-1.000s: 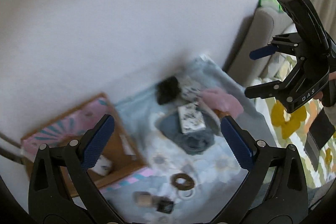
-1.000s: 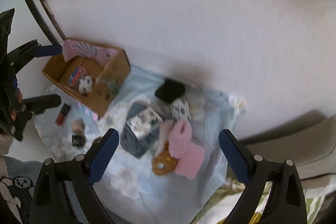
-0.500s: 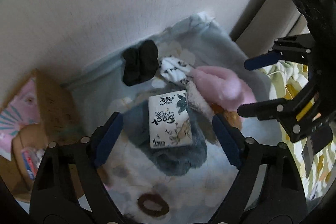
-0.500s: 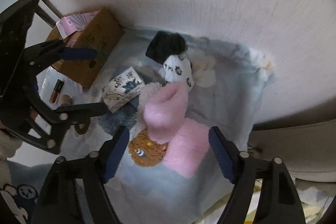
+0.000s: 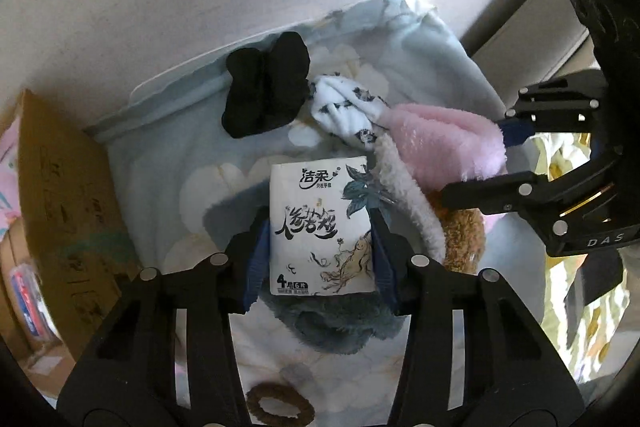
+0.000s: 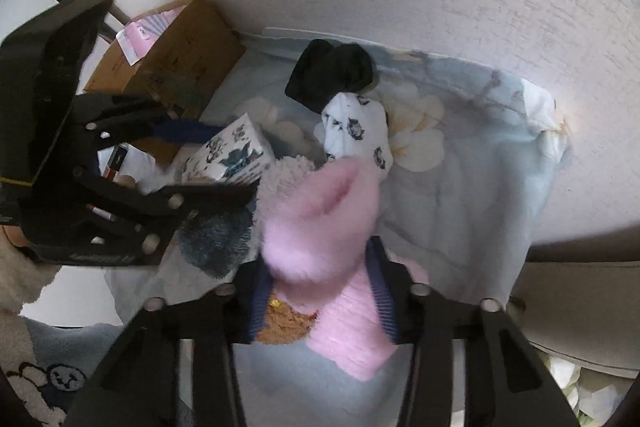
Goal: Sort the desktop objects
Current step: 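Carry the pink slipper and tissue pack into the box and release both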
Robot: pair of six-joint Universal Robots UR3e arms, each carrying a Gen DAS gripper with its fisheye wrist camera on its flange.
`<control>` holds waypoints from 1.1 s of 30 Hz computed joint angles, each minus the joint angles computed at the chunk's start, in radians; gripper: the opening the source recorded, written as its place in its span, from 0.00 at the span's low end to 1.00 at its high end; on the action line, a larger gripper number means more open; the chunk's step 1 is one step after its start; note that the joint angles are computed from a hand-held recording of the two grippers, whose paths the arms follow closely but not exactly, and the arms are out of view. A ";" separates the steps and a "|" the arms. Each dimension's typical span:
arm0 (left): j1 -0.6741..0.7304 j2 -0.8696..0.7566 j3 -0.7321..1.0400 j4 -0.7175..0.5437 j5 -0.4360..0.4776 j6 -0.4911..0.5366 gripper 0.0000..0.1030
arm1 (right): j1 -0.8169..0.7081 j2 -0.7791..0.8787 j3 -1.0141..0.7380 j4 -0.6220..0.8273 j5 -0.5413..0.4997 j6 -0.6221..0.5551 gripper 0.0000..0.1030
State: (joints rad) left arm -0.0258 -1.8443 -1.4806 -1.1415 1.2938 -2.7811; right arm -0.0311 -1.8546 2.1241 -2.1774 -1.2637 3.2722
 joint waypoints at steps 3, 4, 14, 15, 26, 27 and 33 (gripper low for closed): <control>0.007 0.003 0.009 -0.015 -0.007 -0.003 0.42 | 0.004 -0.005 0.008 -0.003 -0.008 0.017 0.29; 0.009 0.007 0.013 -0.024 -0.009 -0.003 0.41 | 0.005 -0.009 0.010 -0.004 -0.011 0.024 0.29; 0.015 0.045 0.117 -0.138 0.000 0.010 0.41 | -0.003 -0.087 -0.058 0.122 -0.045 0.016 0.28; 0.017 0.057 0.127 -0.154 0.000 0.012 0.41 | -0.008 -0.093 -0.070 0.141 -0.045 0.011 0.28; 0.070 0.148 0.230 -0.324 -0.035 0.126 0.42 | 0.075 -0.049 -0.304 0.301 -0.125 0.046 0.28; 0.069 0.149 0.242 -0.330 -0.025 0.132 0.42 | 0.099 -0.035 -0.337 0.305 -0.151 0.071 0.28; 0.138 0.177 0.335 -0.427 -0.055 0.229 0.42 | 0.198 0.060 -0.532 0.354 -0.223 0.165 0.28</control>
